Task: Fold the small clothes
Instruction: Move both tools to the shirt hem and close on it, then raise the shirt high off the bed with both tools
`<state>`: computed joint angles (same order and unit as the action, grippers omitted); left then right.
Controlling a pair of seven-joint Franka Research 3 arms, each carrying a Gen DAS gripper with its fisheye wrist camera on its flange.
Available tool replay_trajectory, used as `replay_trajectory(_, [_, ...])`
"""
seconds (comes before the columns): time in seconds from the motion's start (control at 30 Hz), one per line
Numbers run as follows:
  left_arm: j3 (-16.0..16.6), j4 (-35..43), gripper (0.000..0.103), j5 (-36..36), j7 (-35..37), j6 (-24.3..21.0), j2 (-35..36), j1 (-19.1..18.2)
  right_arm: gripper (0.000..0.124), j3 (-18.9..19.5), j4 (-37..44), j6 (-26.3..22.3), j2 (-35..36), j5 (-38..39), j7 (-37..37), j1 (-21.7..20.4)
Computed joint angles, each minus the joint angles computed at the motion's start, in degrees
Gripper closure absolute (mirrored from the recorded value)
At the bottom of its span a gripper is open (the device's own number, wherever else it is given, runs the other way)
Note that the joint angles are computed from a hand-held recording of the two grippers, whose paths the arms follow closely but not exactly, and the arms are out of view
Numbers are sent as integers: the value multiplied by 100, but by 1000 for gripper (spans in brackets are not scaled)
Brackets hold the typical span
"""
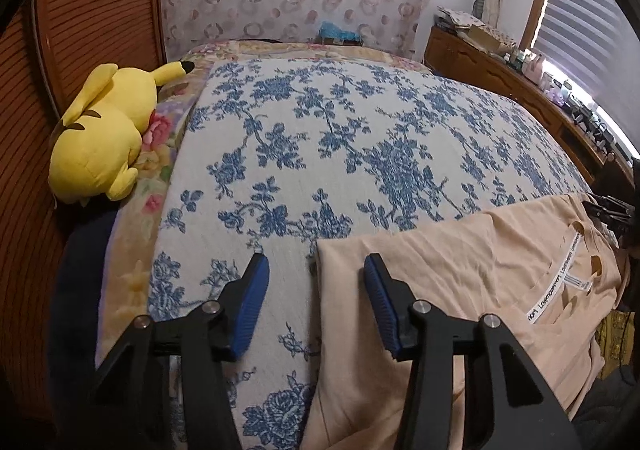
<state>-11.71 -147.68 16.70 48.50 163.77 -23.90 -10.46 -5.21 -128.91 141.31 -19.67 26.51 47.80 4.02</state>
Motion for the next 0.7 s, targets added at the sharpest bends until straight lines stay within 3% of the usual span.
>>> replay_trajectory(0.13, [-29,-31,58,8,-14,62,3,-22,68,1,-4,6,0,-2,-2,-3])
replay_trajectory(0.33, [190,-82,60,-307,279,325,55,-296,68,-2,-2,5,3,4,-10,-4])
replay_trajectory(0.43, [395,-91,73,-606,567,428,95,-560,68,-9,-4,6,4,17,-27,0])
replay_trajectory(0.53, [367,-58,83,-723,710,453,136,-609,69,-4,-7,8,1,15,-30,-1])
replay_trajectory(0.6, [395,-67,94,-821,801,506,141,-673,75,-29,-10,-32,-14,67,-111,30])
replay_trajectory(0.7, [351,-70,99,-886,850,528,103,-694,97,-107,52,-271,-24,246,-353,117])
